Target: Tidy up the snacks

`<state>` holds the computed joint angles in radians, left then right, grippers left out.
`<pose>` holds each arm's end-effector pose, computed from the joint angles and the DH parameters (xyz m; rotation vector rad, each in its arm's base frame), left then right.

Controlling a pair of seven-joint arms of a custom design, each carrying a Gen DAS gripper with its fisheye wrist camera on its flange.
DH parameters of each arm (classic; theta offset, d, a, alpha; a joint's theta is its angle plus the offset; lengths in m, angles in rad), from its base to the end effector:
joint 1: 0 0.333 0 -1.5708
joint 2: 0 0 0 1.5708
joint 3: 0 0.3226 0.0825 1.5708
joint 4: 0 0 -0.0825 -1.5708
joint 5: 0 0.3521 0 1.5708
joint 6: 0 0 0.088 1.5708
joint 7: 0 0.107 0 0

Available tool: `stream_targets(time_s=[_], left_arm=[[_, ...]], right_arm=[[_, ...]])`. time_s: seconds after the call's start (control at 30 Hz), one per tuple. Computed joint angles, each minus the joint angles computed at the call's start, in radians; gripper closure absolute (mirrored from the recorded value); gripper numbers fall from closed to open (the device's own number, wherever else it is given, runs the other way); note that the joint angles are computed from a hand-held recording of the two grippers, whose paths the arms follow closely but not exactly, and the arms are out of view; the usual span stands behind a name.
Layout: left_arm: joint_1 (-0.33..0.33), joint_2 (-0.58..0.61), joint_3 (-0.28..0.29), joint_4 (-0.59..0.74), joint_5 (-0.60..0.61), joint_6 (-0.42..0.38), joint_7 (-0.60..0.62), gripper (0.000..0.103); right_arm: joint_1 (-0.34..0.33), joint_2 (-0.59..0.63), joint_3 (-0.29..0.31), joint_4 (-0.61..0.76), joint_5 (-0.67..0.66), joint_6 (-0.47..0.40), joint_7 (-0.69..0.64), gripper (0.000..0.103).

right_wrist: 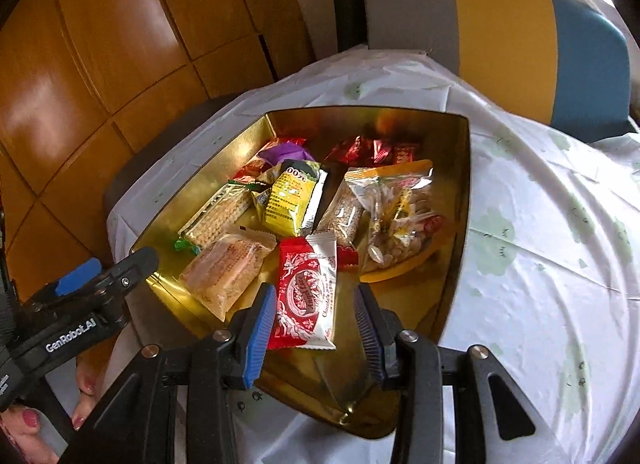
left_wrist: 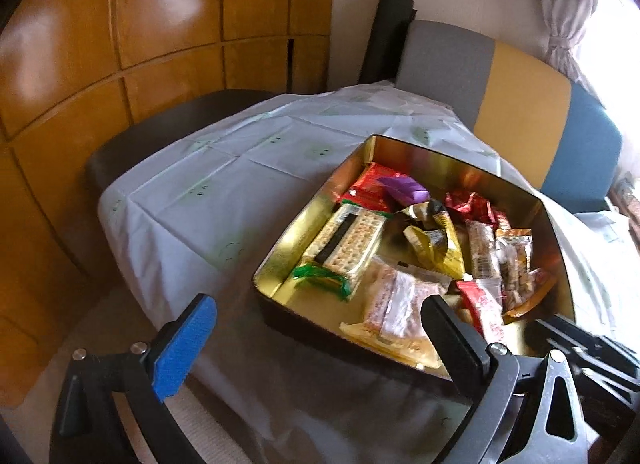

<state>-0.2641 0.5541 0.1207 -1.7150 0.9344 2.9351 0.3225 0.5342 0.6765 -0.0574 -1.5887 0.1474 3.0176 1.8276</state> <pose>0.6638 -0.1615 0.3499 -1.9209 1.5650 -0.6946 0.6460 0.3326 0.3533 -1.7968 1.6129 -0.3384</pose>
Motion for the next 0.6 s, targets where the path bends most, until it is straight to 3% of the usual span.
stream_targets(time_s=[0.13, 0.23, 0.3, 0.4, 0.43, 0.6], left_arm=[[-0.014, -0.023, 0.0, -0.022, 0.018, -0.041, 0.005, 0.0], [-0.021, -0.045, -0.004, -0.046, 0.056, -0.063, -0.003, 0.0], [-0.02, -0.061, -0.01, -0.065, 0.082, -0.068, -0.016, 0.0], [-0.014, -0.086, -0.02, -0.096, 0.124, -0.059, -0.047, 0.0], [-0.011, -0.095, -0.024, -0.106, 0.135, -0.058, -0.058, 0.0], [0.012, -0.131, -0.053, -0.148, 0.161, -0.063, -0.073, 0.0]], right_arm=[[0.071, -0.035, -0.081, -0.067, -0.011, 0.057, 0.058, 0.058], [0.183, -0.059, -0.209, -0.129, -0.035, 0.101, 0.136, 0.057], [0.224, -0.073, -0.253, -0.163, -0.038, 0.129, 0.16, 0.055], [0.374, -0.074, -0.419, -0.213, -0.04, 0.158, 0.224, 0.042], [0.415, -0.072, -0.463, -0.227, -0.037, 0.168, 0.237, 0.041], [0.555, -0.06, -0.602, -0.274, 0.017, 0.187, 0.245, 0.041]])
